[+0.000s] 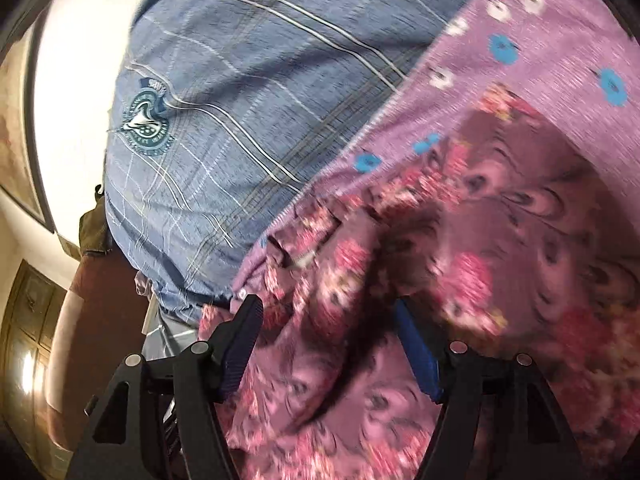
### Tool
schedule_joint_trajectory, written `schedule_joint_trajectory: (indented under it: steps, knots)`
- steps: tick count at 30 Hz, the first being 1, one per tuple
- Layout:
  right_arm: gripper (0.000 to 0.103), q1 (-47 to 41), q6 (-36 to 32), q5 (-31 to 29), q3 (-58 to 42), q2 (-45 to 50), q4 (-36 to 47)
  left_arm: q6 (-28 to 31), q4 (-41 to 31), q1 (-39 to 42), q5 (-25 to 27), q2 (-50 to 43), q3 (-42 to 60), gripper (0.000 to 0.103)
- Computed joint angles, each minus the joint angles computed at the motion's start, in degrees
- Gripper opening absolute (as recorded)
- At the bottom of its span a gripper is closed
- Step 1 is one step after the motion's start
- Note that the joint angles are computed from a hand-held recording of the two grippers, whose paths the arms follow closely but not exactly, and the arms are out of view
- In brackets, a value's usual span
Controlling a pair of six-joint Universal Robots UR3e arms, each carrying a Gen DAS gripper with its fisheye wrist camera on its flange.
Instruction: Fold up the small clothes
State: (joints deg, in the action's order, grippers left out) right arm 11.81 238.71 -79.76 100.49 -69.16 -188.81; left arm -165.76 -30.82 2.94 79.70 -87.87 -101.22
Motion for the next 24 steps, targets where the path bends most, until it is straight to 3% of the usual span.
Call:
schedule_joint_trajectory:
  steps: [1, 2, 3, 7, 10, 13, 14, 16, 17, 18, 19, 24]
  knots:
    - [0.055, 0.32, -1.17, -0.26, -1.67, 0.96, 0.85, 0.03, -1.91, 0.72, -1.61, 0.13, 0.29, 0.049]
    - [0.027, 0.57, -2.47, -0.26, -3.50, 1.65, 2.89, -0.18, -3.72, 0.97, -2.43, -0.17, 0.83, 0.029]
    - [0.013, 1.23, -4.20, -1.21, -5.75, 1.75, 7.22, -0.89, -6.19, 0.93, -2.34, -1.20, 2.16, 0.018]
    - [0.009, 4.22, -6.71, -7.99, -6.20, -1.78, 8.80, -3.99, -11.54, 2.11, -3.25, -3.15, 6.06, 0.014]
    - [0.009, 9.53, -13.05, -17.09, -11.08, -6.41, 15.50, -3.89, -11.95, 0.93, -1.81, -2.79, 6.49, 0.014]
    - [0.023, 16.70, -19.95, -26.85, -21.48, -7.91, 28.14, -3.39, -11.25, -1.05, 1.71, -4.14, 7.61, 0.014]
    - [0.045, 19.80, -22.20, -33.01, -24.93, -7.51, 31.49, -3.12, -11.04, -1.53, 2.72, -4.39, 7.74, 0.014]
    - [0.073, 23.37, -24.40, -43.61, -25.88, -7.08, 30.36, -2.79, -11.33, -1.87, 3.50, -4.58, 7.85, 0.014]
    - [0.074, 25.09, -24.53, -50.89, -23.67, -7.42, 26.33, -2.77, -11.50, -1.63, 3.49, -4.68, 8.04, 0.017]
    - [0.074, 25.22, -23.79, -53.36, -21.75, -8.17, 24.31, -2.90, -11.53, -1.48, 3.65, -4.79, 8.21, 0.021]
    - [0.074, 24.04, -22.26, -52.49, -18.98, -10.23, 23.97, -3.13, -11.41, -1.43, 4.00, -4.94, 8.32, 0.023]
    - [0.071, 10.61, -13.06, -30.97, -6.12, -17.89, 29.57, -4.22, -11.20, -2.29, 6.06, -5.82, 9.01, 0.026]
